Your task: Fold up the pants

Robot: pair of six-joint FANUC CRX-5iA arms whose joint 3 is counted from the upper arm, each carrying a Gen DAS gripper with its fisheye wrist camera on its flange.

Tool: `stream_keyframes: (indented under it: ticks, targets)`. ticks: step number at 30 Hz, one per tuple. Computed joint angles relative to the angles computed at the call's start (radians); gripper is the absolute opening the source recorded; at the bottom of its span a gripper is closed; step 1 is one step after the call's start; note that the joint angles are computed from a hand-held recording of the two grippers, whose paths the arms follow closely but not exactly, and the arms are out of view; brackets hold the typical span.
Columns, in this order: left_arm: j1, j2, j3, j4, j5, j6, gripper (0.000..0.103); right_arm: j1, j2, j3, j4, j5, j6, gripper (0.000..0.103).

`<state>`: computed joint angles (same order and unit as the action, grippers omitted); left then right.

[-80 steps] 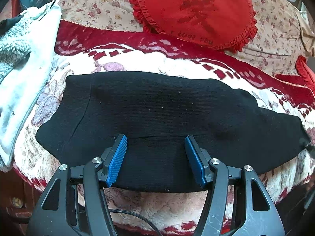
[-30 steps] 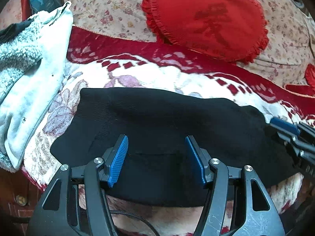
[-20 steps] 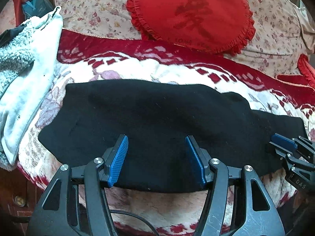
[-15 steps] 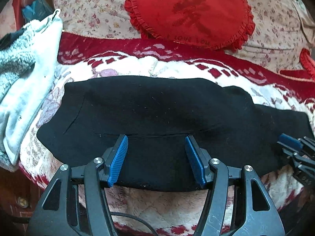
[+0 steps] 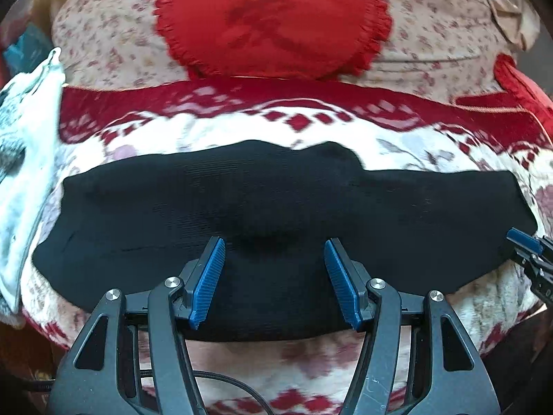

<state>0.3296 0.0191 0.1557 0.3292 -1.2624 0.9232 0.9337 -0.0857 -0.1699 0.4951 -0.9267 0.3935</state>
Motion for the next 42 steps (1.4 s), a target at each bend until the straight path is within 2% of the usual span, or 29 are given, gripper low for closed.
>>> stream_keyframes:
  ticks: [3,8,14,19,22,26,28,30,34,42]
  targets:
    - [-0.038,-0.001,0.001,-0.013,-0.004,-0.009,0.060,-0.012,-0.051,-0.067,0.004,-0.003,-0.065,0.032]
    - [-0.095,0.013,0.023,-0.013,-0.020,-0.017,0.060,-0.035,-0.149,-0.182,0.001,0.119,-0.129,0.032]
    - [-0.192,0.069,0.091,0.000,-0.065,-0.007,0.060,-0.041,-0.217,-0.260,0.044,0.124,-0.234,0.032]
    - [-0.280,0.141,0.169,0.039,-0.114,-0.005,0.060,-0.052,-0.279,-0.326,0.072,0.154,-0.318,0.039]
    - [-0.332,0.186,0.220,0.052,-0.142,-0.010,0.060,-0.056,-0.297,-0.346,0.074,0.141,-0.342,0.042]
    - [-0.397,0.245,0.300,0.045,-0.184,-0.024,0.060,-0.081,-0.335,-0.410,0.095,0.229,-0.416,0.045]
    - [-0.422,0.271,0.331,0.057,-0.185,-0.021,0.060,-0.103,-0.343,-0.434,0.082,0.299,-0.427,0.046]
    - [-0.437,0.303,0.369,0.075,-0.203,-0.013,0.060,-0.111,-0.339,-0.444,0.089,0.330,-0.440,0.047]
    - [-0.475,0.392,0.481,0.093,-0.295,0.008,0.060,-0.124,-0.328,-0.463,0.138,0.382,-0.481,0.048]
    - [-0.538,0.439,0.534,0.052,-0.329,-0.037,0.060,-0.147,-0.298,-0.486,0.240,0.445,-0.553,0.050]
